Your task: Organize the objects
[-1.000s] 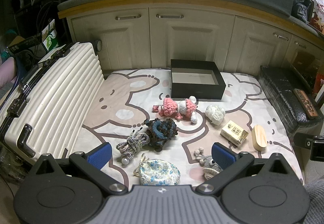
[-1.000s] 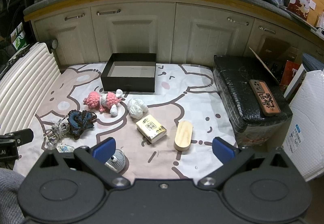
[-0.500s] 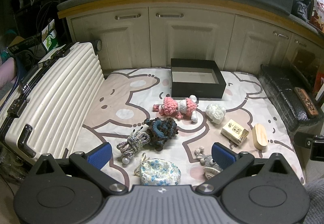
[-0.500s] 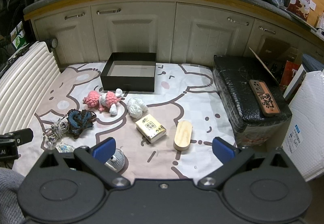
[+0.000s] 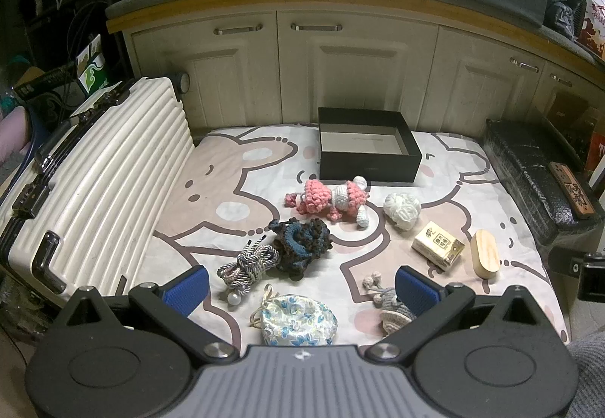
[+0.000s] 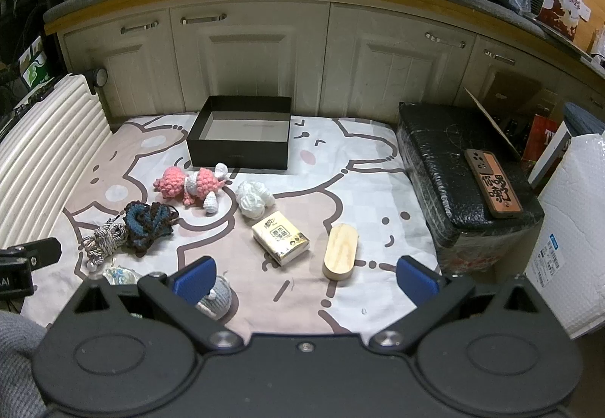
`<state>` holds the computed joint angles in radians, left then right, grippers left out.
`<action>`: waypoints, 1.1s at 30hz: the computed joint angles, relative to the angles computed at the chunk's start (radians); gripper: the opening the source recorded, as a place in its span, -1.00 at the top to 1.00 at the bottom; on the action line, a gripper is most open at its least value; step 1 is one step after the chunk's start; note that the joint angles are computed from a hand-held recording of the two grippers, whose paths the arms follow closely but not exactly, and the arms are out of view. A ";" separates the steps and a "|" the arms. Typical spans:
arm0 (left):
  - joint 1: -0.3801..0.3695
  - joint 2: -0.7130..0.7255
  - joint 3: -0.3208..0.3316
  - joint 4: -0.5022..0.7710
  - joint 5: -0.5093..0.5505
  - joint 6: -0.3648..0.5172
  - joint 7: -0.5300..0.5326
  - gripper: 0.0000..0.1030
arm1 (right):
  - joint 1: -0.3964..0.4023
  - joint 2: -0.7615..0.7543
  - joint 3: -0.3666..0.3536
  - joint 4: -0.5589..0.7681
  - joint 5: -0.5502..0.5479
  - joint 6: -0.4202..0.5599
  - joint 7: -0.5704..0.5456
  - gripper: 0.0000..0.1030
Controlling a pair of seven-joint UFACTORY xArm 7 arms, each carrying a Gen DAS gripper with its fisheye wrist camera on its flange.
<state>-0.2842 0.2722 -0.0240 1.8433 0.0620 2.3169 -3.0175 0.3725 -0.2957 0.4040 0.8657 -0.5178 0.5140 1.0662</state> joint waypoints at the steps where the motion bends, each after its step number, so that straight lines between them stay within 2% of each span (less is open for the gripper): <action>1: 0.000 0.000 0.000 0.000 0.000 0.000 0.000 -1.00 | 0.000 0.001 0.001 0.003 0.000 0.003 0.001 -0.99; 23: -0.004 -0.007 -0.004 -0.009 0.018 -0.009 0.030 -1.00 | 0.006 0.008 -0.002 0.016 -0.019 0.026 0.039 -0.99; 24: -0.003 -0.009 -0.004 -0.011 0.019 -0.009 0.032 -1.00 | -0.008 0.007 0.020 0.012 -0.036 0.037 0.084 -0.99; 33: -0.006 -0.012 -0.006 -0.014 0.027 -0.011 0.044 -1.00 | 0.001 0.013 0.017 0.023 -0.055 0.059 0.118 -0.99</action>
<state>-0.2900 0.2606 -0.0295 1.8296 0.0894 2.3062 -2.9736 0.3735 -0.2830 0.4208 0.8883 -0.5732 0.5729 1.1846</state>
